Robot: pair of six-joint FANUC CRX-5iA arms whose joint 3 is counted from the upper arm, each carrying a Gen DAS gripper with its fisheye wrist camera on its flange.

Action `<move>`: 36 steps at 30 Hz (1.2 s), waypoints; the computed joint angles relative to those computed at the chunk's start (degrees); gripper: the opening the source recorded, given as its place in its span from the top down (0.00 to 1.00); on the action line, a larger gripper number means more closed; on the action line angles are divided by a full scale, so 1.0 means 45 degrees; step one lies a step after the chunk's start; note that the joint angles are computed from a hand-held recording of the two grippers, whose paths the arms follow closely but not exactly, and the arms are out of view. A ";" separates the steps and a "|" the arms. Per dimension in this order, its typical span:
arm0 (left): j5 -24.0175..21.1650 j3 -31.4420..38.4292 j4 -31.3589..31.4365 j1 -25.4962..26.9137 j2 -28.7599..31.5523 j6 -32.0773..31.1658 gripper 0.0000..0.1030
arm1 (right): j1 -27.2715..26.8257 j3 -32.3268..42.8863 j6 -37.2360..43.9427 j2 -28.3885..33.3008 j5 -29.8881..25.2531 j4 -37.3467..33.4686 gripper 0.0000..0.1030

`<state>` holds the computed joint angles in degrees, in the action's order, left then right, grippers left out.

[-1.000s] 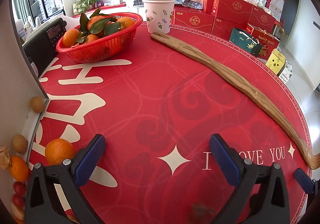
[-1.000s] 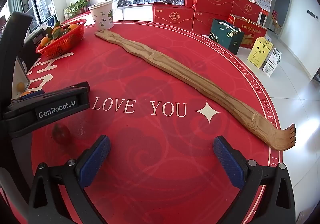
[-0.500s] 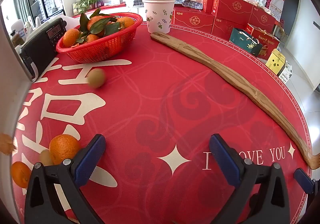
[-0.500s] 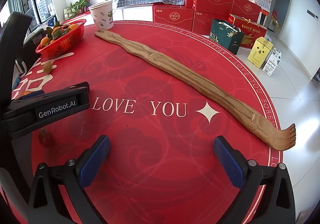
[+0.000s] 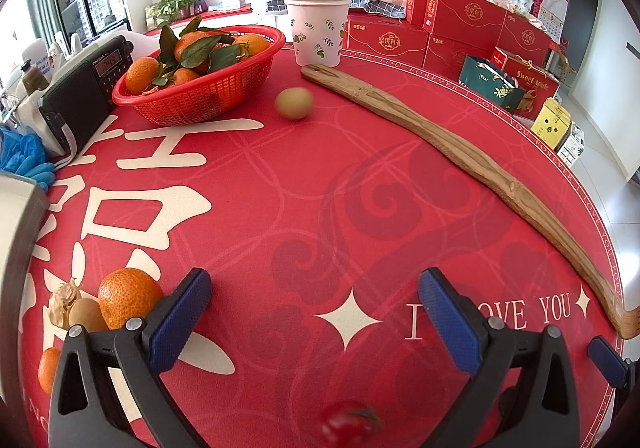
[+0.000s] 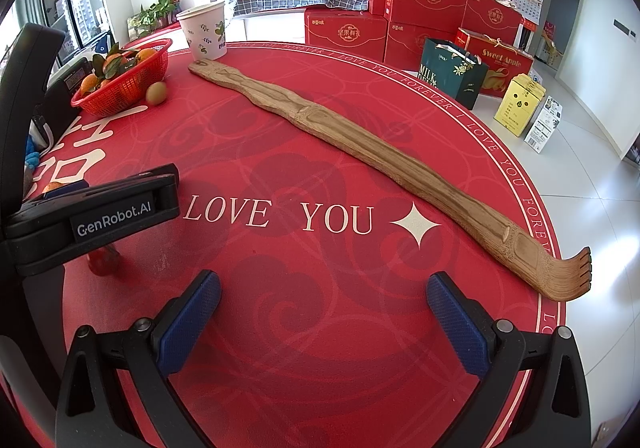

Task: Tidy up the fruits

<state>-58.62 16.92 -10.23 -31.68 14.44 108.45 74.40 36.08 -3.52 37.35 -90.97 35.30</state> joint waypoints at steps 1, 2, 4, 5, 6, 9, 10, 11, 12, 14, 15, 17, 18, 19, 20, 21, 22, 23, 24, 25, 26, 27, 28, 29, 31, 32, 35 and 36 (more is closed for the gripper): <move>0.0000 0.0000 0.0000 0.0000 0.0000 0.0000 0.00 | -0.0006 0.0024 0.0003 0.0015 -0.0011 0.0003 0.00; 0.0000 0.0000 0.0000 0.0000 0.0000 0.0000 0.00 | -0.0006 0.0024 0.0003 0.0015 -0.0011 0.0003 0.00; 0.0000 0.0000 0.0000 0.0000 0.0000 0.0000 0.00 | -0.0006 0.0024 0.0003 0.0015 -0.0011 0.0003 0.00; 0.0000 0.0000 0.0000 0.0000 0.0000 0.0000 0.00 | -0.0007 0.0037 -0.0002 0.0023 -0.0027 0.0010 0.00; 0.0000 0.0000 0.0000 0.0000 0.0000 0.0000 0.00 | -0.0007 0.0051 -0.0015 0.0031 -0.0041 0.0018 0.00; 0.0000 0.0000 0.0000 0.0000 0.0000 0.0000 0.00 | -0.0030 0.0153 -0.0029 0.0095 -0.0104 0.0026 0.00; 0.0000 0.0000 0.0000 0.0000 0.0000 0.0000 0.00 | -0.0025 0.0162 -0.0051 0.0108 -0.0114 0.0033 0.00; 0.0000 0.0000 0.0000 0.0000 0.0000 0.0000 0.00 | -0.0025 0.0162 -0.0051 0.0108 -0.0114 0.0033 0.00; 0.0000 0.0000 0.0000 0.0000 0.0000 0.0000 0.00 | -0.0023 0.0165 -0.0048 0.0115 -0.0113 0.0038 0.00; -0.0030 0.0031 -0.0045 -0.0014 0.0012 0.0186 0.00 | -0.0022 0.0128 -0.0037 0.0093 -0.0079 0.0046 0.00; -0.0199 0.0196 -0.0283 -0.0107 0.0085 0.0510 0.00 | -0.0016 0.0102 -0.0040 0.0085 -0.0059 0.0053 0.00; -0.0253 0.0248 -0.0348 -0.0132 0.0108 0.0604 0.00 | -0.0018 0.0100 -0.0038 0.0086 -0.0055 0.0058 0.00; -0.0254 0.0227 -0.0350 -0.0141 0.0082 0.0612 0.00 | -0.0018 0.0100 -0.0038 0.0086 -0.0055 0.0058 0.00; -0.0208 0.0192 -0.0349 -0.0123 0.0095 0.0604 0.00 | -0.0019 0.0111 -0.0038 0.0093 -0.0064 0.0057 0.00; -0.0217 0.0256 -0.0357 -0.0129 0.0154 0.0644 0.00 | -0.0021 0.0119 -0.0039 0.0098 -0.0070 0.0058 0.00; -0.0291 0.0340 -0.0421 -0.0166 0.0182 0.0711 0.00 | -0.0017 0.0119 -0.0039 0.0097 -0.0071 0.0056 0.00; -0.0308 0.0352 -0.0421 -0.0180 0.0174 0.0727 0.00 | -0.0019 0.0126 -0.0032 0.0099 -0.0072 0.0053 0.00; -0.0291 0.0321 -0.0434 -0.0193 0.0163 0.0747 0.00 | -0.0022 0.0169 -0.0065 0.0125 -0.0117 0.0050 0.00; -0.0275 0.0305 -0.0424 -0.0183 0.0154 0.0742 0.00 | -0.0019 0.0177 -0.0065 0.0132 -0.0123 0.0052 0.00; -0.0272 0.0301 -0.0422 -0.0180 0.0153 0.0739 0.00 | -0.0019 0.0177 -0.0065 0.0132 -0.0123 0.0052 0.00; -0.0272 0.0301 -0.0422 -0.0180 0.0153 0.0739 0.00 | -0.0023 0.0195 -0.0070 0.0142 -0.0140 0.0055 0.00; -0.0271 0.0303 -0.0418 -0.0176 0.0156 0.0733 0.00 | -0.0018 0.0175 -0.0084 0.0134 -0.0131 0.0057 0.00; -0.0274 0.0303 -0.0423 -0.0181 0.0153 0.0739 0.00 | -0.0022 0.0174 -0.0092 0.0136 -0.0134 0.0058 0.00; -0.0274 0.0303 -0.0423 -0.0181 0.0153 0.0739 0.00 | -0.0024 0.0166 -0.0094 0.0131 -0.0131 0.0059 0.00; -0.0273 0.0304 -0.0419 -0.0177 0.0157 0.0734 0.00 | -0.0027 0.0178 -0.0076 0.0137 -0.0130 0.0060 0.00; -0.0277 0.0306 -0.0425 -0.0183 0.0155 0.0740 0.00 | -0.0025 0.0174 -0.0084 0.0135 -0.0128 0.0060 0.00; -0.0277 0.0306 -0.0425 -0.0183 0.0155 0.0740 0.00 | -0.0024 0.0190 -0.0085 0.0145 -0.0140 0.0058 0.00; -0.0277 0.0306 -0.0425 -0.0183 0.0155 0.0740 0.00 | -0.0024 0.0205 -0.0103 0.0158 -0.0157 0.0061 0.00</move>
